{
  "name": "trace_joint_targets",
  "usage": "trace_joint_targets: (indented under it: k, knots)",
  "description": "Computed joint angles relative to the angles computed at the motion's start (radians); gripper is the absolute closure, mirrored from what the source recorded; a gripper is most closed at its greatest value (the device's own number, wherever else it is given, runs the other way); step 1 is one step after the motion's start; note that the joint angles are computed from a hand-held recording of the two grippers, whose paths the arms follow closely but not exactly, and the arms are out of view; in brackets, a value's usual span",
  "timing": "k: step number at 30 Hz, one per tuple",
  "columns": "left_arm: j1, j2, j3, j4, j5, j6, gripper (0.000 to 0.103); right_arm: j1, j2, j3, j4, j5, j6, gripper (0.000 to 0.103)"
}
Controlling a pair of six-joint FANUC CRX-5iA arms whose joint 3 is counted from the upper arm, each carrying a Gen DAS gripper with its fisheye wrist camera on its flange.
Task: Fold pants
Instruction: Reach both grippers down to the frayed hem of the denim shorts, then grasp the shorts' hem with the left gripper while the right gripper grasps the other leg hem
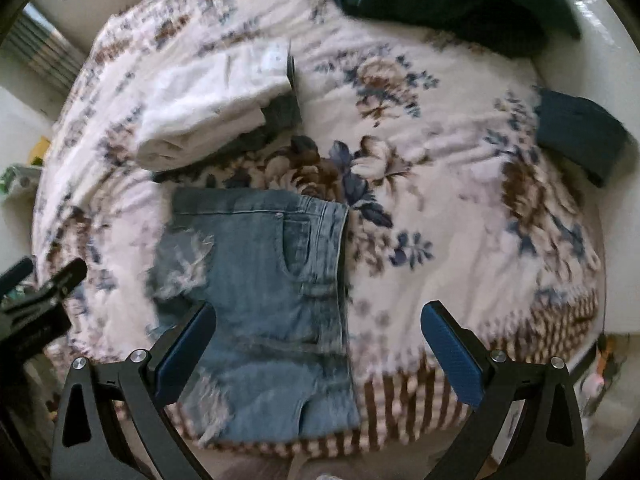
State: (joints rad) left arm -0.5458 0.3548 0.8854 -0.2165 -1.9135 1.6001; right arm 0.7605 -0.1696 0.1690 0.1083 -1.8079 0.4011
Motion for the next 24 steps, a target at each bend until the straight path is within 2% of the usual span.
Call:
trace_joint_targets:
  k: [4,6,7,13,15,16,17,19,20,22,24]
  knots:
    - [0.050,0.058,-0.111,0.080,0.121,0.012,0.002,-0.164,0.040,-0.143,-0.114,0.160,0.118,0.000]
    - [0.070,0.087,-0.154,0.111,0.168,0.015,0.009,-0.254,0.088,-0.198,-0.185,0.240,0.189,0.000]
    - [0.079,0.104,-0.168,0.124,0.188,0.013,0.014,-0.271,0.089,-0.220,-0.205,0.261,0.207,0.000]
    - [0.117,0.190,-0.209,0.182,0.234,0.007,0.016,-0.378,0.193,-0.285,-0.297,0.387,0.340,0.001]
    - [0.124,0.198,-0.229,0.206,0.263,-0.007,0.030,-0.395,0.209,-0.296,-0.318,0.431,0.372,0.004]
    - [0.127,0.197,-0.240,0.221,0.277,-0.011,0.044,-0.402,0.213,-0.298,-0.324,0.447,0.383,0.010]
    - [0.130,0.194,-0.254,0.234,0.296,-0.014,0.068,-0.400,0.210,-0.304,-0.323,0.468,0.390,0.024]
    - [0.129,0.172,-0.287,0.248,0.352,-0.013,0.092,-0.385,0.200,-0.314,-0.313,0.505,0.399,0.043]
    - [0.126,0.164,-0.294,0.252,0.364,-0.012,0.096,-0.368,0.191,-0.321,-0.297,0.523,0.396,0.055]
    - [0.108,0.140,-0.296,0.222,0.379,0.002,0.097,-0.336,0.167,-0.338,-0.270,0.556,0.391,0.064]
    - [0.093,0.105,-0.308,0.211,0.396,0.022,0.097,-0.298,0.135,-0.359,-0.222,0.575,0.351,0.066]
